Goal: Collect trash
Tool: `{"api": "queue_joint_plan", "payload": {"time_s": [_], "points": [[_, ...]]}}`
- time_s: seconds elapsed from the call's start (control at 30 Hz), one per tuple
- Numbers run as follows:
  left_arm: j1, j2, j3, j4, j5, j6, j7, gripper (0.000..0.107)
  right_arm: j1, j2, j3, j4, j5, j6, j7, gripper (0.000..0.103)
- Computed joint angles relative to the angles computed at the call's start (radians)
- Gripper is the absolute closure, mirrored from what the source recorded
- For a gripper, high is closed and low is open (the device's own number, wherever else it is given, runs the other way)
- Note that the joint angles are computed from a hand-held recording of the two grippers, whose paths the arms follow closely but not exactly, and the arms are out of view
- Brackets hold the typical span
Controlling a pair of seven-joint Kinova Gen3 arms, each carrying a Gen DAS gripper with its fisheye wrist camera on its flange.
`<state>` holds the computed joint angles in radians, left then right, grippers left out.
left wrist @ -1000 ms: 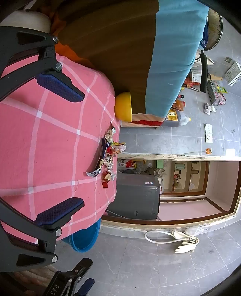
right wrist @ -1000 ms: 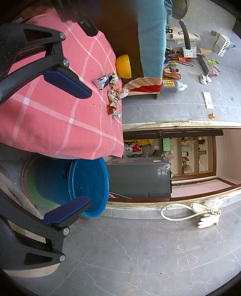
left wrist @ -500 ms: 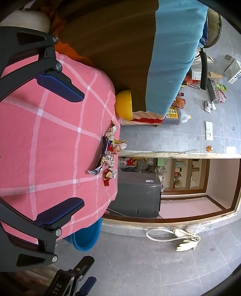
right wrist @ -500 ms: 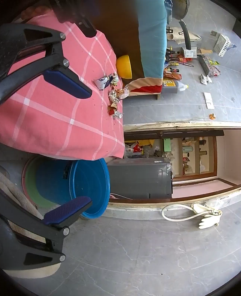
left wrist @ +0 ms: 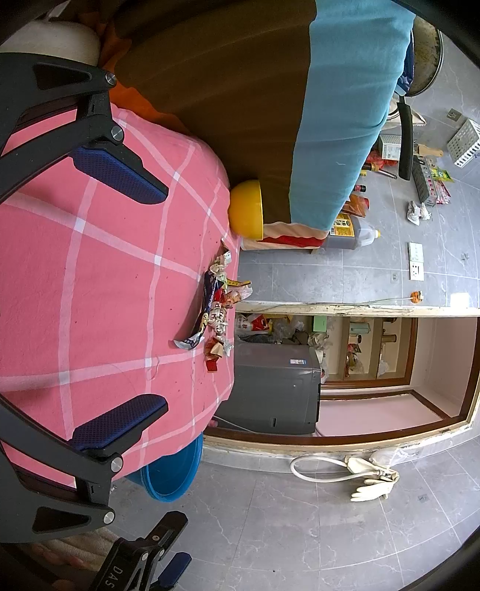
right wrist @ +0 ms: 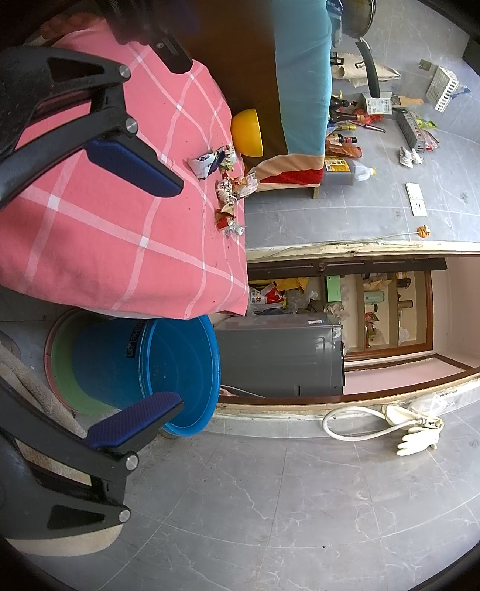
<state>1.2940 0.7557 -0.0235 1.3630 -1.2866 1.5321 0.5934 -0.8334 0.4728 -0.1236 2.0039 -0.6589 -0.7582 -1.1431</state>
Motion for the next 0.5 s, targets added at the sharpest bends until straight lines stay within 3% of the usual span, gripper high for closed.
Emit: {"api": "queue_joint_plan", "payload": {"time_s": [0.5], "points": [[-0.002,-0.002,0.002,0.004,-0.002,-0.001,0.002,0.006,0.0,-0.001,-0.001,0.001,-0.001,0.0,-0.001,0.0]]}}
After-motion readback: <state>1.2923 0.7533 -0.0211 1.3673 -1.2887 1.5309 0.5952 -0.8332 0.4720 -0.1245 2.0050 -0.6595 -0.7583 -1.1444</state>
